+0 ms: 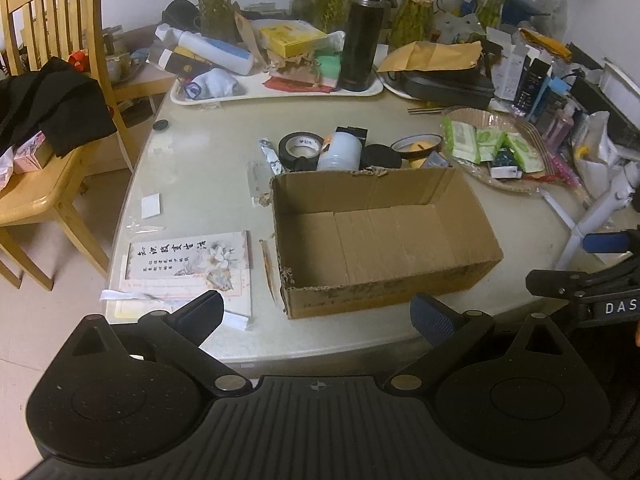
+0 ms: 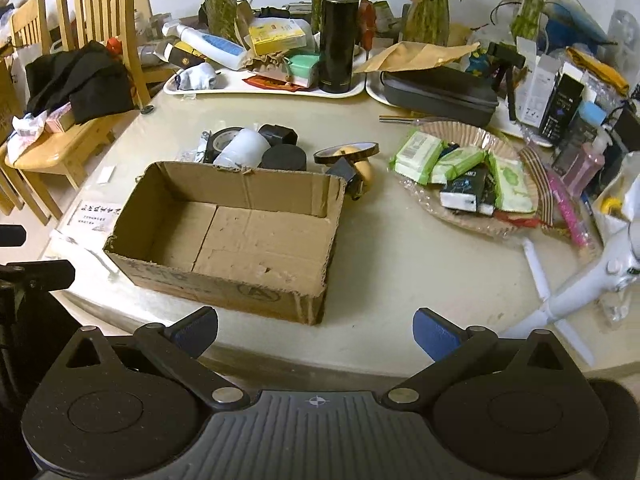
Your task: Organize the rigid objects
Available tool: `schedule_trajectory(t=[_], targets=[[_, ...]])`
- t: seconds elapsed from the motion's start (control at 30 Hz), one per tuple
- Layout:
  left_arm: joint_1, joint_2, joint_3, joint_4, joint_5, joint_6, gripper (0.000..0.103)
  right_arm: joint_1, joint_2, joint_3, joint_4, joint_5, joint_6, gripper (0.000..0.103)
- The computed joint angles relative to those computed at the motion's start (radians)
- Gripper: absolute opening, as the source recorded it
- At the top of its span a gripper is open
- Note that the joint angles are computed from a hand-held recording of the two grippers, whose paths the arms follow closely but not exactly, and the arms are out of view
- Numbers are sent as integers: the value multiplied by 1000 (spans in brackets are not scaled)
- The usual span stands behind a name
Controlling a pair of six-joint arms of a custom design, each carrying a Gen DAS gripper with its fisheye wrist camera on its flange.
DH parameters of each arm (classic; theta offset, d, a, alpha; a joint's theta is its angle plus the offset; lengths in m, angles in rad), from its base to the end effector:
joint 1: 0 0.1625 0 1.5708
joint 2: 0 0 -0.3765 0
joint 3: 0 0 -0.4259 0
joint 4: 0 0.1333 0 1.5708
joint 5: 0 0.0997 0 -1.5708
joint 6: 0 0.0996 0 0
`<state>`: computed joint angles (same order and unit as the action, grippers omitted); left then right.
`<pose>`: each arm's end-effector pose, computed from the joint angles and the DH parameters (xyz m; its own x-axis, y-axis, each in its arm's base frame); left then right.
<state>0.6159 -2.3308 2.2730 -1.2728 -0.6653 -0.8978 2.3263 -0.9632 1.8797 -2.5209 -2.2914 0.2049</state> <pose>-0.0802 -0.3160 0.3766 -0.7470 -0.0573 -0.6623 0.3348 0.8283 -0.4492 0.4443 -0.3732 0.0622 -0.6898 -0.3406 0.6388 -0.5565 0.8138 -0.1671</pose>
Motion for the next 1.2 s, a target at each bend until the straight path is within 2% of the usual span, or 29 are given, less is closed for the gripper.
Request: schedule_trajectory(t=[0.3, 0.6, 0.77, 1.2], targets=[[55, 31, 0, -110, 12, 54, 102, -31, 43, -54, 3, 48, -33, 103], [77, 59, 8, -170, 20, 134, 102, -43, 98, -124, 71, 42, -17, 103], [112, 72, 3, -217, 7, 183, 102, -54, 116, -150, 89, 40, -7, 103], [193, 119, -7, -381, -14, 294, 102, -85, 161, -217, 67, 64, -70, 103]])
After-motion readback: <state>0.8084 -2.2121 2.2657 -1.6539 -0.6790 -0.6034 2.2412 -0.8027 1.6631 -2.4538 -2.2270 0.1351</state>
